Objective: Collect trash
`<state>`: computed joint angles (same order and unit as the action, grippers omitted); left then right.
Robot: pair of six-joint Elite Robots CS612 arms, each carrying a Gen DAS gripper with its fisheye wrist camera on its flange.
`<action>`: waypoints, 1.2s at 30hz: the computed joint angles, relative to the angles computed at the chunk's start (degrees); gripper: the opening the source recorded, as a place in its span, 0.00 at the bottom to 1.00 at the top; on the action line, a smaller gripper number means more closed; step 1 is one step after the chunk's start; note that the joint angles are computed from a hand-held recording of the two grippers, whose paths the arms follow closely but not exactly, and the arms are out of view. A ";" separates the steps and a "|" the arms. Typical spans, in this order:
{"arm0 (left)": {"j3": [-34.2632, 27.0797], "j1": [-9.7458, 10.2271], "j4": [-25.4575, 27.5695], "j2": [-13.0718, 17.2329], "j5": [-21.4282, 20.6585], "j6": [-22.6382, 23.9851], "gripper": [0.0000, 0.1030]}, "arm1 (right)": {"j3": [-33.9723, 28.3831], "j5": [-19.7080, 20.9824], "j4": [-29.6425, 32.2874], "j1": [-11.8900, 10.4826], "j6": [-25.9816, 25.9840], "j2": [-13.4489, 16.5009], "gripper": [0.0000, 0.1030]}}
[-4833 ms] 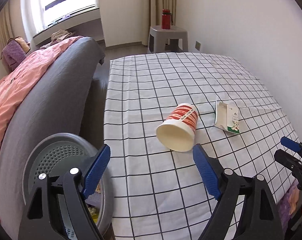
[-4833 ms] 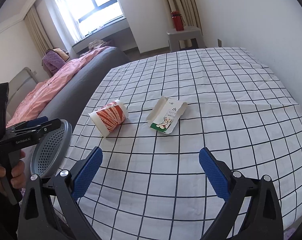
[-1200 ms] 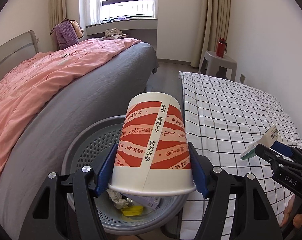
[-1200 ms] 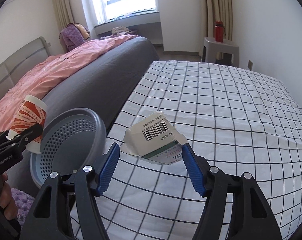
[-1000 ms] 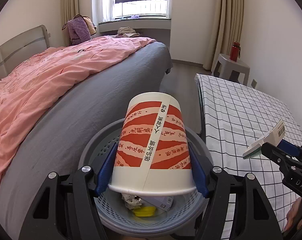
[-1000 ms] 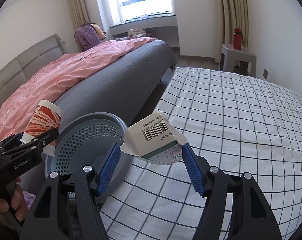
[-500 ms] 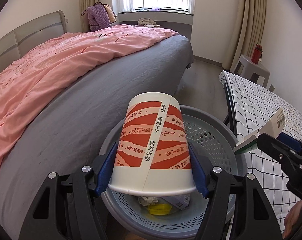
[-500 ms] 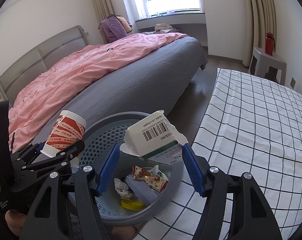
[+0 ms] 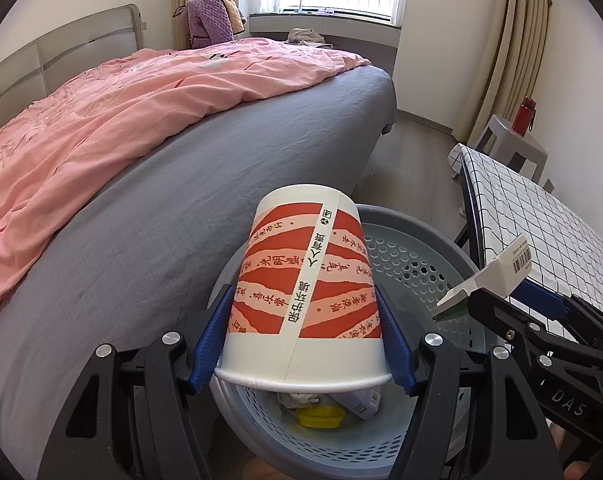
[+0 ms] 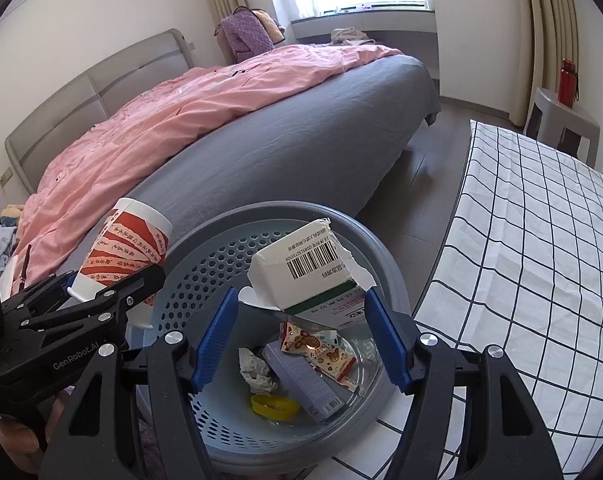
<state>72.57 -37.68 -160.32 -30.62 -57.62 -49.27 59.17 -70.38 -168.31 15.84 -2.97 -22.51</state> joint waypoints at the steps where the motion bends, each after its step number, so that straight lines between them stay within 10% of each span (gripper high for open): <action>1: 0.03 -0.02 -0.13 -0.01 0.05 0.06 0.63 | -0.07 0.08 0.09 0.00 -0.01 0.04 0.62; 36: 0.22 -0.39 1.07 -0.28 2.23 -0.77 0.76 | 1.42 -0.84 -1.38 -0.50 1.92 -0.50 0.76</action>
<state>72.79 -38.07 -159.25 -30.90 -55.39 -50.04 60.59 -71.22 -169.69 15.34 -1.05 -23.01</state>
